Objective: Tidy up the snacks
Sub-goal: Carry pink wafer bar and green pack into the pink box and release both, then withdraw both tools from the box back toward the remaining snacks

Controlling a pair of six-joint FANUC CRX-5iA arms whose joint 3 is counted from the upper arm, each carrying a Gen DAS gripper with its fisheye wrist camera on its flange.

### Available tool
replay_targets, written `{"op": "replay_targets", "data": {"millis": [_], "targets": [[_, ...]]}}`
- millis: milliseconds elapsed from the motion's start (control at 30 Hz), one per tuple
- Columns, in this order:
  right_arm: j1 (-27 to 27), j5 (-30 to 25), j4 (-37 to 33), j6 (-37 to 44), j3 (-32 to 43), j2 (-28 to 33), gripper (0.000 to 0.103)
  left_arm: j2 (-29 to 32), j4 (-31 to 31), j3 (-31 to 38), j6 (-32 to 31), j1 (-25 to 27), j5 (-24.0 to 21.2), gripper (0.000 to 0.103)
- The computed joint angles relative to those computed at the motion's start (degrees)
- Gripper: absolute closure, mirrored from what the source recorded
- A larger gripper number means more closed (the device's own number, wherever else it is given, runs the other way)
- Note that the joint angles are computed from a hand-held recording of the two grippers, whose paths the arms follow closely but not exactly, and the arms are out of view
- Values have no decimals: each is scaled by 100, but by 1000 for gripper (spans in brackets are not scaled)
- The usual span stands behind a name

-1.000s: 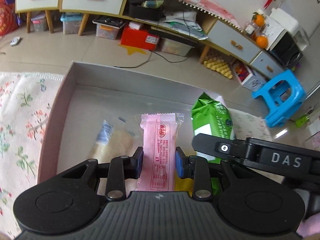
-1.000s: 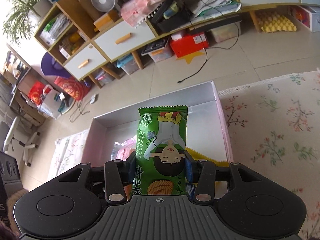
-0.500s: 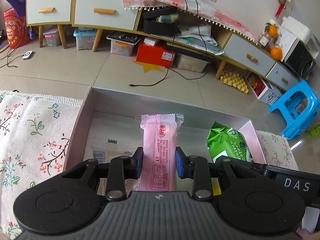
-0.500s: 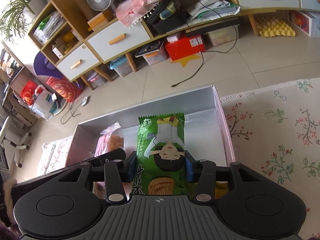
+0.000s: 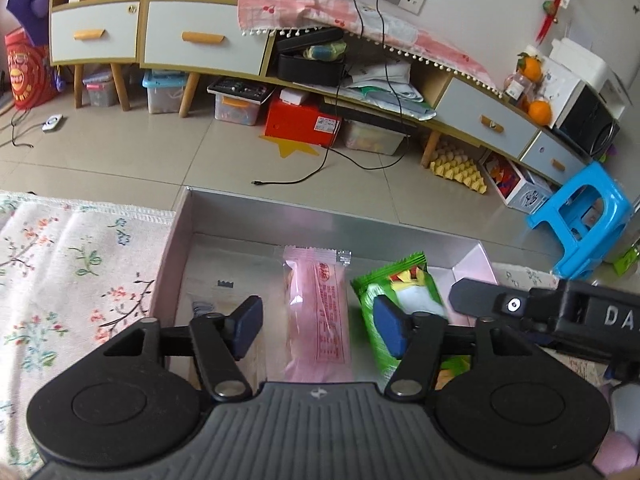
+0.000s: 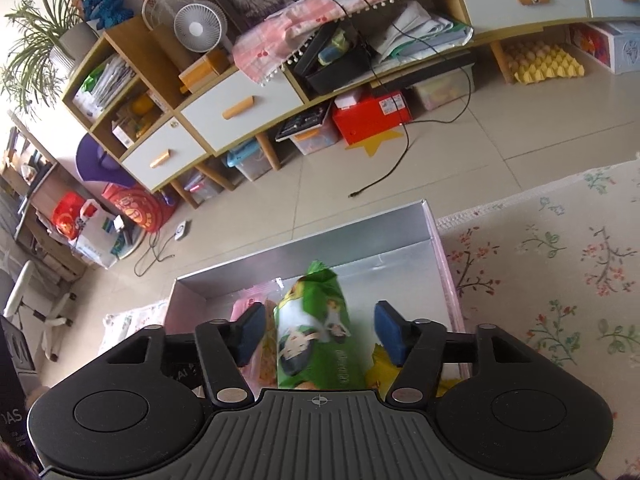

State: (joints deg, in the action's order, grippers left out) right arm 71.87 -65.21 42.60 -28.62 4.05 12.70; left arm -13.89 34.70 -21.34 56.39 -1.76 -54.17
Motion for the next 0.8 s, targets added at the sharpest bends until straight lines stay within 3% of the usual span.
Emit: {"op": "replay_targets", "data": {"millis": [500, 800], "targets": [[597, -1296, -380, 460, 1122, 208, 21, -789, -278, 3, -75, 342, -743, 19], [1057, -1955, -510, 468, 1655, 375, 16, -1328, -314, -139, -301, 752, -1217, 5]]}}
